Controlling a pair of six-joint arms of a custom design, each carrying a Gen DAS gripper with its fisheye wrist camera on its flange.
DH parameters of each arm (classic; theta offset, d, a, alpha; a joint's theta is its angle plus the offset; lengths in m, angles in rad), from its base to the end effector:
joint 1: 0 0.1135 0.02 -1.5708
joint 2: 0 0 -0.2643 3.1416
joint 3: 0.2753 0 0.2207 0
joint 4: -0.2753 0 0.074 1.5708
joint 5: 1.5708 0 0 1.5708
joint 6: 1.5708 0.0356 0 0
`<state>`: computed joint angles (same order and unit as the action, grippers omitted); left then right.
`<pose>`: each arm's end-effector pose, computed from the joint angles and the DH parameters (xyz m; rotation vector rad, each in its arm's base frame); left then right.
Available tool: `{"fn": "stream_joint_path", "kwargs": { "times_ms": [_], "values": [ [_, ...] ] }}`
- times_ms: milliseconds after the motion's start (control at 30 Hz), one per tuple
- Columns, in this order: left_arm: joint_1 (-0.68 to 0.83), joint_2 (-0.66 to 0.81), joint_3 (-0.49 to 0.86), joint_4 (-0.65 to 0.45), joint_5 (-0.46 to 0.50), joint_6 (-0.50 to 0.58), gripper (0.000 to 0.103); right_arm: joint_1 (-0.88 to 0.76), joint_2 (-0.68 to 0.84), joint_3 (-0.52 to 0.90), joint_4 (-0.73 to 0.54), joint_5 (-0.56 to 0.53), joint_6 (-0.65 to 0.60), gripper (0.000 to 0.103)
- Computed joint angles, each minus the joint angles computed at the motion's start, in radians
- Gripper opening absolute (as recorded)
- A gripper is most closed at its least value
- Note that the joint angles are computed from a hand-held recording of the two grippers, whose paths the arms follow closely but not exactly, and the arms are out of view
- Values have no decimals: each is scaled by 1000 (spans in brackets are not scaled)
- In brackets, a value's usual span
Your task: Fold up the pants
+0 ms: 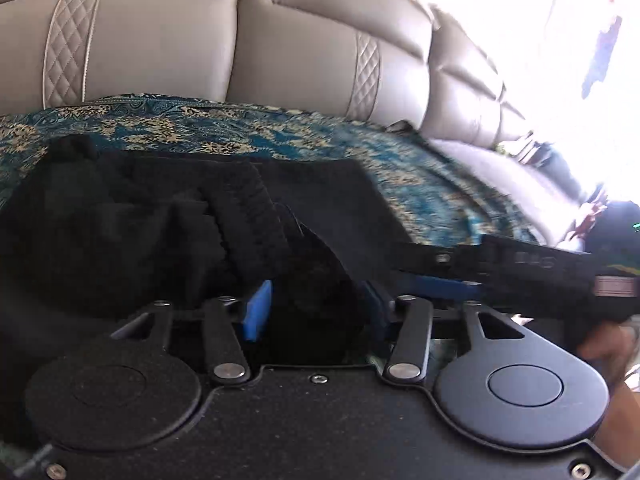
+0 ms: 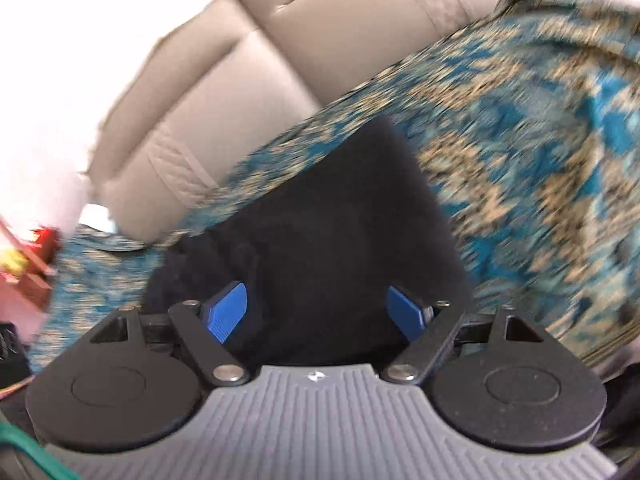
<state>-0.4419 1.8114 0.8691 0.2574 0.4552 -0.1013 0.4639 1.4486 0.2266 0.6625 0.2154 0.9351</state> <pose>0.2992 -0.1589 0.1666 0.6340 2.2071 -0.7998 0.1903 0.0867 0.1390 0.6332 2.0808 0.5943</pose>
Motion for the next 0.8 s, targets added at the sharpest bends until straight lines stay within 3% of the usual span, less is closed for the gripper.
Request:
{"fn": "stream_joint_path", "kwargs": {
  "times_ms": [67,200,300,433,500,567,700,767,800],
  "values": [
    [48,-62,-60,3,36,16,50,13,50,-4,71,-29,-11,88],
    [132,-144,-118,-6,6,32,50,84,114,115,-30,51,-96,88],
    [175,-154,-159,36,-71,61,46,101,164,224,-114,98,-183,88],
    [145,-73,-136,42,-280,115,40,102,261,371,-217,136,-294,88],
    [132,-40,-130,49,-320,130,39,98,317,425,-226,138,-316,88],
    [127,-11,-124,45,-329,135,39,97,362,447,-206,128,-289,64],
    [111,-6,-156,93,-345,151,39,112,374,417,-138,144,-260,43],
    [100,-23,-157,85,-346,140,36,129,350,397,-132,171,-242,27],
    [100,-34,-156,83,-331,132,35,137,332,389,-129,198,-236,26]
  ]
}}
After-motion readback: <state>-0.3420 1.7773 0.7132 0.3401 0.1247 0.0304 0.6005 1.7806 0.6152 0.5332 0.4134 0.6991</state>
